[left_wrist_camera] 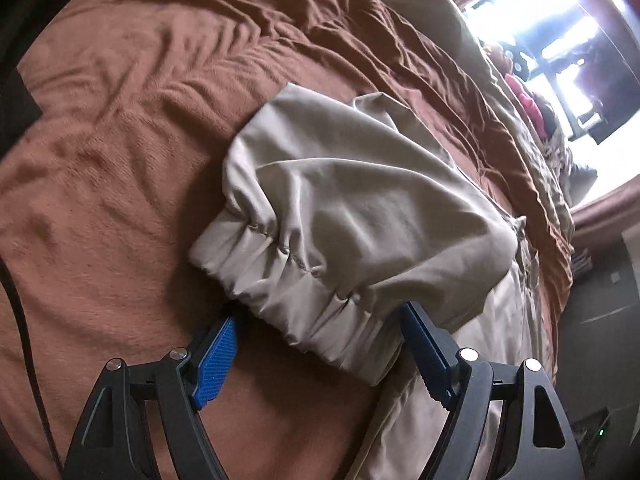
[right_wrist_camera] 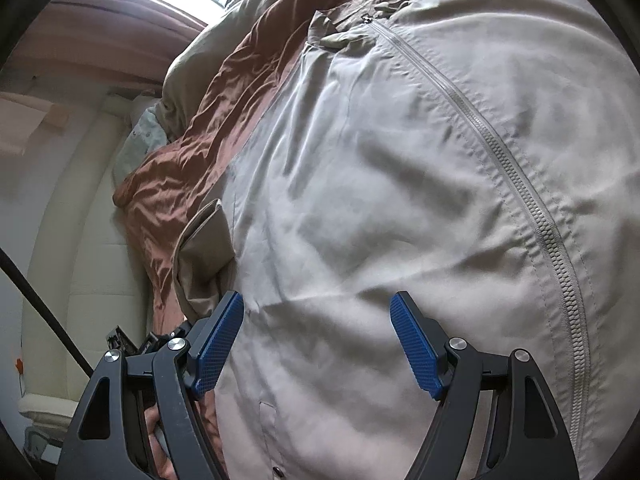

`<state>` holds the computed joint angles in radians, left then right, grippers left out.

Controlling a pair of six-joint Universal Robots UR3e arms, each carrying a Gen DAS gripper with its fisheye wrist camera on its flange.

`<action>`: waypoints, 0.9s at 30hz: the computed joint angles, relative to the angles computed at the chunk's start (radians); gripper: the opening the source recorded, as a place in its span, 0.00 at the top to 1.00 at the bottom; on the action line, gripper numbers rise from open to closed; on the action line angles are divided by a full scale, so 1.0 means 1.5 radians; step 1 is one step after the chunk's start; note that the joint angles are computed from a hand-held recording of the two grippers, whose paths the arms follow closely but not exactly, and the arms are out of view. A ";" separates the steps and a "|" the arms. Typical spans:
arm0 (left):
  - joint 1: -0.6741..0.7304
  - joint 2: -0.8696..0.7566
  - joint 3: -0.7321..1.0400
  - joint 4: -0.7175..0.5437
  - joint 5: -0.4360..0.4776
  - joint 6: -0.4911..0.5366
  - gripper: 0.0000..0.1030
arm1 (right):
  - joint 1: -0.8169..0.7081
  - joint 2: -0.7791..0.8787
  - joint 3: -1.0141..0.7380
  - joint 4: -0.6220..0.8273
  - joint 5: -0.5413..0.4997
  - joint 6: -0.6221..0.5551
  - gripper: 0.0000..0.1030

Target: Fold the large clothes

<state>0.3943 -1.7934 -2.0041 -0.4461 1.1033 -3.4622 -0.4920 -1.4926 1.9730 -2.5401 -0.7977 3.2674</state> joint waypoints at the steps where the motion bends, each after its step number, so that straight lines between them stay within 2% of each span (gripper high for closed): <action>1: -0.006 -0.007 0.007 0.002 0.008 -0.009 0.22 | 0.001 0.002 -0.001 0.002 -0.001 0.000 0.28; 2: -0.012 -0.015 0.015 0.006 0.018 -0.015 0.24 | 0.001 0.004 -0.002 0.004 -0.002 -0.001 0.28; 4: -0.039 -0.040 0.050 0.000 0.070 -0.019 0.44 | 0.003 0.006 -0.004 0.005 -0.006 -0.001 0.28; 5: -0.050 -0.045 0.071 -0.024 0.098 -0.011 0.65 | 0.003 0.006 -0.003 0.002 -0.007 -0.001 0.28; 6: -0.055 -0.045 0.082 -0.042 0.118 -0.006 0.81 | 0.003 0.008 -0.003 0.003 -0.008 0.000 0.28; 7: -0.050 -0.041 0.091 -0.060 0.119 -0.003 0.84 | 0.003 0.009 -0.003 0.004 -0.007 0.003 0.28; 8: -0.045 -0.032 0.093 -0.070 0.115 0.002 0.94 | -0.001 0.011 -0.003 0.005 0.000 0.004 0.28; 12: -0.075 0.026 0.134 -0.089 0.169 0.051 0.97 | -0.018 0.005 0.005 0.008 0.017 0.001 0.28; 15: -0.099 0.055 0.202 -0.129 0.168 0.074 0.97 | -0.038 -0.012 0.015 0.017 0.032 -0.010 0.28; 18: -0.154 0.043 0.339 -0.196 0.188 0.096 0.97 | -0.065 -0.032 0.026 0.030 0.049 -0.028 0.28; 27: -0.320 -0.105 0.740 -0.383 0.247 0.103 0.97 | -0.150 -0.110 0.035 0.119 0.070 -0.108 0.28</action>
